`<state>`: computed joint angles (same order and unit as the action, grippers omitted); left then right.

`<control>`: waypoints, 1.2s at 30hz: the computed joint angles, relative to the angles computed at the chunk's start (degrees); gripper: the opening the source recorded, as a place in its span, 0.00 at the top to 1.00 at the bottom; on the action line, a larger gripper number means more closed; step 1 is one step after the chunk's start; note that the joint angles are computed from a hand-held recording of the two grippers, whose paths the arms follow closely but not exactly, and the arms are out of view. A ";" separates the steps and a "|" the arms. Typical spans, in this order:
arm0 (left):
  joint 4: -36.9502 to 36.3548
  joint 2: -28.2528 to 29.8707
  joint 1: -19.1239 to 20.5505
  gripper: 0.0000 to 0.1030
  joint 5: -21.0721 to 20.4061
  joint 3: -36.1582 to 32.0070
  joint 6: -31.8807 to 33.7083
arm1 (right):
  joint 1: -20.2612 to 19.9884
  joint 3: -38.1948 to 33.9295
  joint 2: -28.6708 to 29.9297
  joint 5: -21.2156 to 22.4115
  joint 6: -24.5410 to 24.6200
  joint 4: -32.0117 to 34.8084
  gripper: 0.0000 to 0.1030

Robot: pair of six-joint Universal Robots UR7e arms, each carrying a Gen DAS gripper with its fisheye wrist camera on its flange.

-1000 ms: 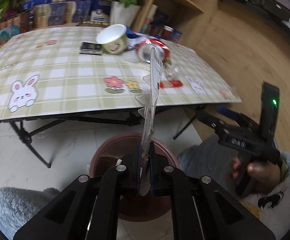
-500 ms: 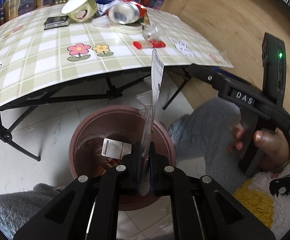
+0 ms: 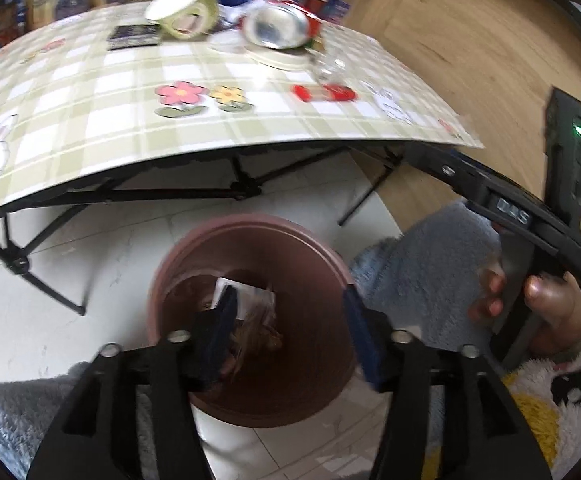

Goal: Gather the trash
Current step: 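Carry the white card over the bin and release it with the left tool, then move both tools back toward the remaining trash on the table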

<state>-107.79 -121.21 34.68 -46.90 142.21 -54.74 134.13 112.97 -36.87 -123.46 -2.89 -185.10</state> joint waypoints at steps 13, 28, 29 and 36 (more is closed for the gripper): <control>28.93 -9.96 -6.49 0.14 14.07 -2.99 -34.77 | -0.43 0.12 -0.17 2.92 -0.64 0.51 0.06; 51.22 -3.56 -8.93 0.08 16.80 -9.17 -54.54 | -1.06 -0.56 -0.07 9.68 -4.76 -1.20 0.06; 51.25 -3.12 -8.72 0.08 17.07 -9.50 -54.18 | -1.13 -0.75 -0.06 9.86 -4.87 -1.20 0.06; 41.00 0.94 -3.12 0.08 22.73 -12.74 -39.19 | -2.06 -3.76 1.20 9.43 -6.19 -1.85 0.06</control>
